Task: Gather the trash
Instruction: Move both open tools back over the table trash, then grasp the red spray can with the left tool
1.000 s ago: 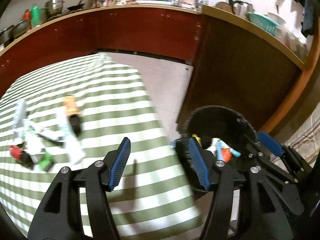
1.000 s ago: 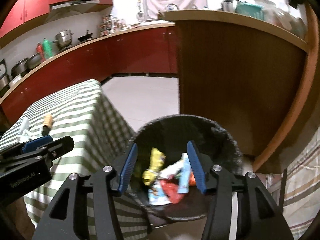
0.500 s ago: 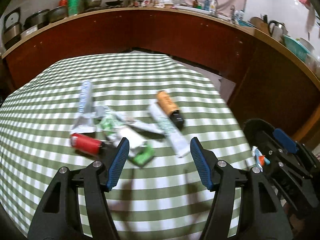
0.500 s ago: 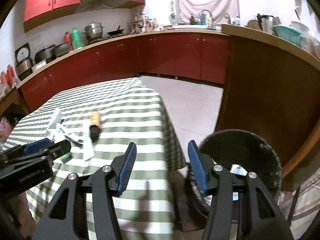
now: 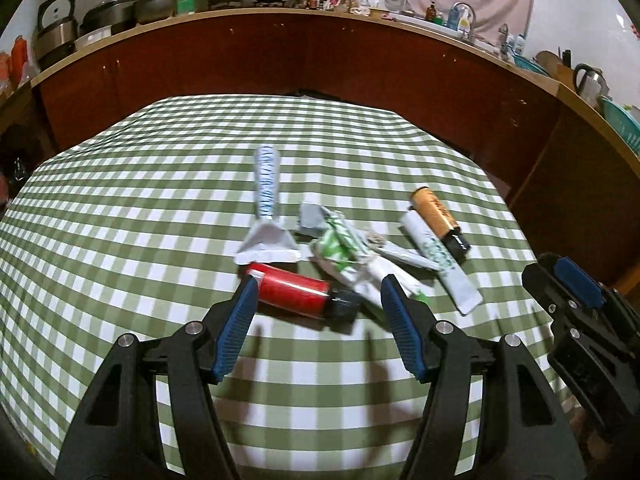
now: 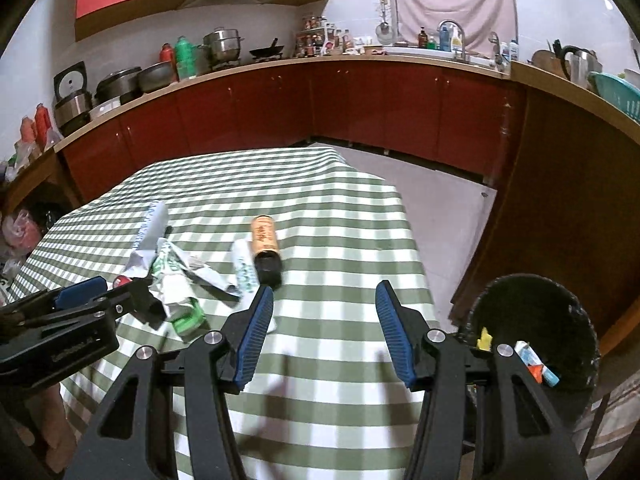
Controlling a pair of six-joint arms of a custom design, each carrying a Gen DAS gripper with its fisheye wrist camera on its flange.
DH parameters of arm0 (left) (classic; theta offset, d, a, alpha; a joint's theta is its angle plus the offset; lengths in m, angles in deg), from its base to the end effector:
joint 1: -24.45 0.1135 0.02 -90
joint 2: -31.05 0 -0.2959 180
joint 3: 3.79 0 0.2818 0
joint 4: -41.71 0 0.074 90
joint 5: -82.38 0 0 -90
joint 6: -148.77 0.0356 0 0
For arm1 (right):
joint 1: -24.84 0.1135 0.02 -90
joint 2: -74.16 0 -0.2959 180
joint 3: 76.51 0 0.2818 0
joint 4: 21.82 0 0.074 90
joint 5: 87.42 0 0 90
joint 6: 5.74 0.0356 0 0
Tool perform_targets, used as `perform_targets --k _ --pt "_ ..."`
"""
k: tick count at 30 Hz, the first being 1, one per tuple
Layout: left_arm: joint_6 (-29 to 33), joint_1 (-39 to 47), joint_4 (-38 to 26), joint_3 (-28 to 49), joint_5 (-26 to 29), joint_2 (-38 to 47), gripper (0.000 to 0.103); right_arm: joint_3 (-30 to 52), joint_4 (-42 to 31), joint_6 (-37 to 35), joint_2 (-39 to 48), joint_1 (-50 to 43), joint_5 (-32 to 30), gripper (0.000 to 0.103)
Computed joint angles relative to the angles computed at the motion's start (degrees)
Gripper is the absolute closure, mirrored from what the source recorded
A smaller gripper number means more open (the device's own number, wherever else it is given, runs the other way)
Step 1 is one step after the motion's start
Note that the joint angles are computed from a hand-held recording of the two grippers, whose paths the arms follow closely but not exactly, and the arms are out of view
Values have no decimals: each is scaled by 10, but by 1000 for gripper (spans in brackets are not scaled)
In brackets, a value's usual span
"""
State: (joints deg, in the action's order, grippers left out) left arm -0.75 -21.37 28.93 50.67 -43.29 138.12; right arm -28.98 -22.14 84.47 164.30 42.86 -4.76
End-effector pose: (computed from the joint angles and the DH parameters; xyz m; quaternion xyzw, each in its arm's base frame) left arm 0.2385 -0.2156 0.0789 -0.1757 0.9156 0.0201 0.3610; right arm 0.2916 0.0997 0.1442 -0.1669 0.9000 0.1211 0.3842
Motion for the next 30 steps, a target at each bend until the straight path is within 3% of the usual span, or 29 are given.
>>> perform_targets --k 7,11,23,30 --pt "7 18 28 -35 13 -16 39 10 -8 4 6 25 11 50" --pt "17 20 39 -33 20 -9 34 12 -10 7 10 28 13 50" --pt "14 38 57 -34 42 16 31 20 -16 11 23 29 9 50" --pt "5 36 72 -75 43 -8 31 23 -16 10 28 27 1 50"
